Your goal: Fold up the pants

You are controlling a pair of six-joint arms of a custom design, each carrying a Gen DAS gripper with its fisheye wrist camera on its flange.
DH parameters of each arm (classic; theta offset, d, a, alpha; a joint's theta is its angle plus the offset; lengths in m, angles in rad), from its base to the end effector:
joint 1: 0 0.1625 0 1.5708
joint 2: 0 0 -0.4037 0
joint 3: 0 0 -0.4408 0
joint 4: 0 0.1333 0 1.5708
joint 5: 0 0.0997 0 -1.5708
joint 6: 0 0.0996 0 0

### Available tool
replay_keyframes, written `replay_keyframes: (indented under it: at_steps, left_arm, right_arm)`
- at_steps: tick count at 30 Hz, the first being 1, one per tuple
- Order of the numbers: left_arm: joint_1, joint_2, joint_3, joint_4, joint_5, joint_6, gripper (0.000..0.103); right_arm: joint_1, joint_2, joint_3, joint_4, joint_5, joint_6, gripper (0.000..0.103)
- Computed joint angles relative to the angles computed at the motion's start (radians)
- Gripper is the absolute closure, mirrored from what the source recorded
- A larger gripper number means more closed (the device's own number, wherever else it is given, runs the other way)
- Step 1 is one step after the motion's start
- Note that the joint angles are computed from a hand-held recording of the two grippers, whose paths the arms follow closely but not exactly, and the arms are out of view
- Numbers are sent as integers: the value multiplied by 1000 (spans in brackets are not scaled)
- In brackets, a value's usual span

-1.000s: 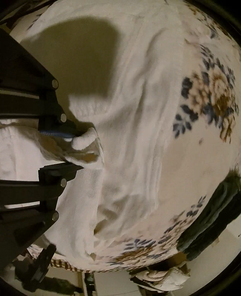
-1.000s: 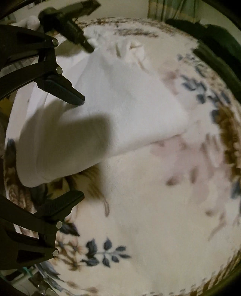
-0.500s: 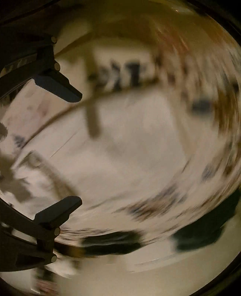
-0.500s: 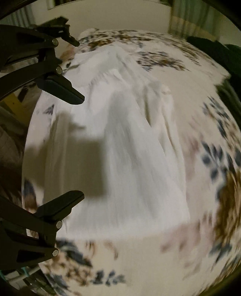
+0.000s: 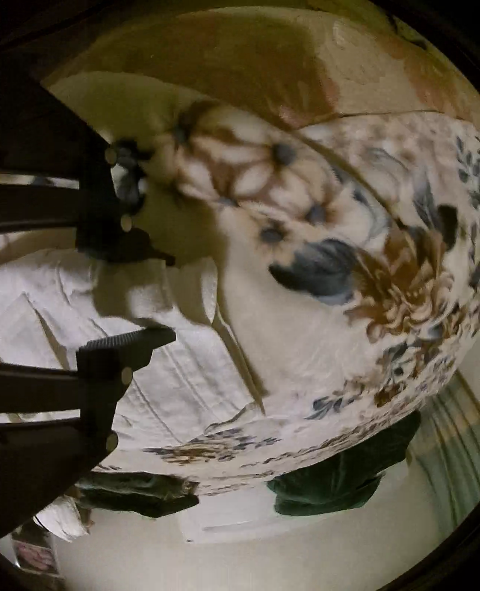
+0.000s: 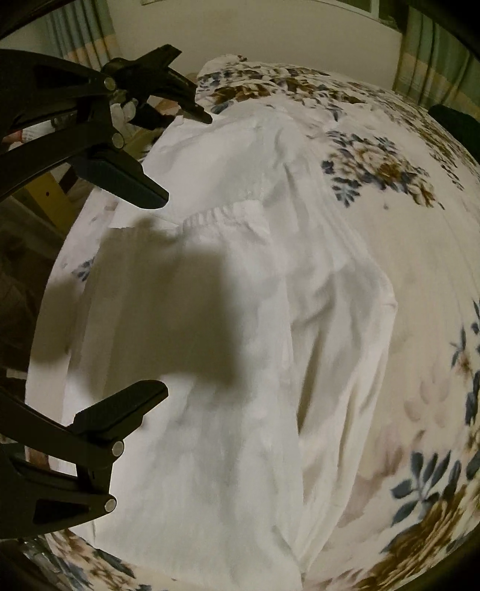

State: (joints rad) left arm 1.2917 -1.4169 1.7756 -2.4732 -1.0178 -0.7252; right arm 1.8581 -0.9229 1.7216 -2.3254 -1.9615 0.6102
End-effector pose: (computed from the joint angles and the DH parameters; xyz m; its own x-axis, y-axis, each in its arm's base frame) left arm 0.0121 -0.6316 0.3857 -0.8246 -0.5657 0.0067 -0.4158 0.5979 -0.6853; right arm 0.2747 -0.5932 0.0722 -0.8850 0.3211 0.3371 0.2734 0.9445 -0.1819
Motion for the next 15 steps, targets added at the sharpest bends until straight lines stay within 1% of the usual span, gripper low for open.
replay_keyframes:
  at_steps: [1,2,3,4,5,7,9,11,13,15]
  left_arm:
    - [3,-1,6,-11,-4,19,73]
    - [6,3,7,-12,-10,22,67]
    - [24,12,-4,2,-37,14,45]
    - [52,26,-10,-22,-104,15,37]
    - [68,35,-8,-69,-144,24,30]
    - [69,49,-26,-102,-139,56,33]
    - [56,74,-65,-84,-102,102,76]
    - [40,74,-79,-73,-81,135,82]
    - [8,60,-78,-58,-46,168,83]
    - [-34,31,-62,-61,-31,203,86]
  right_arm:
    - [-1,-3,4,1,5,4,7]
    - [-3,-3,5,2,10,6,7]
    - [-5,-4,7,7,12,11,7]
    - [-7,-5,10,8,11,17,7]
    - [-9,-4,13,7,14,18,7]
    - [-15,-7,22,4,26,26,7]
    - [-17,-10,33,-11,29,25,7]
    - [-17,-18,47,-24,27,27,7]
    - [-20,-32,67,-48,27,32,7]
    - [-23,-47,88,-73,26,34,7]
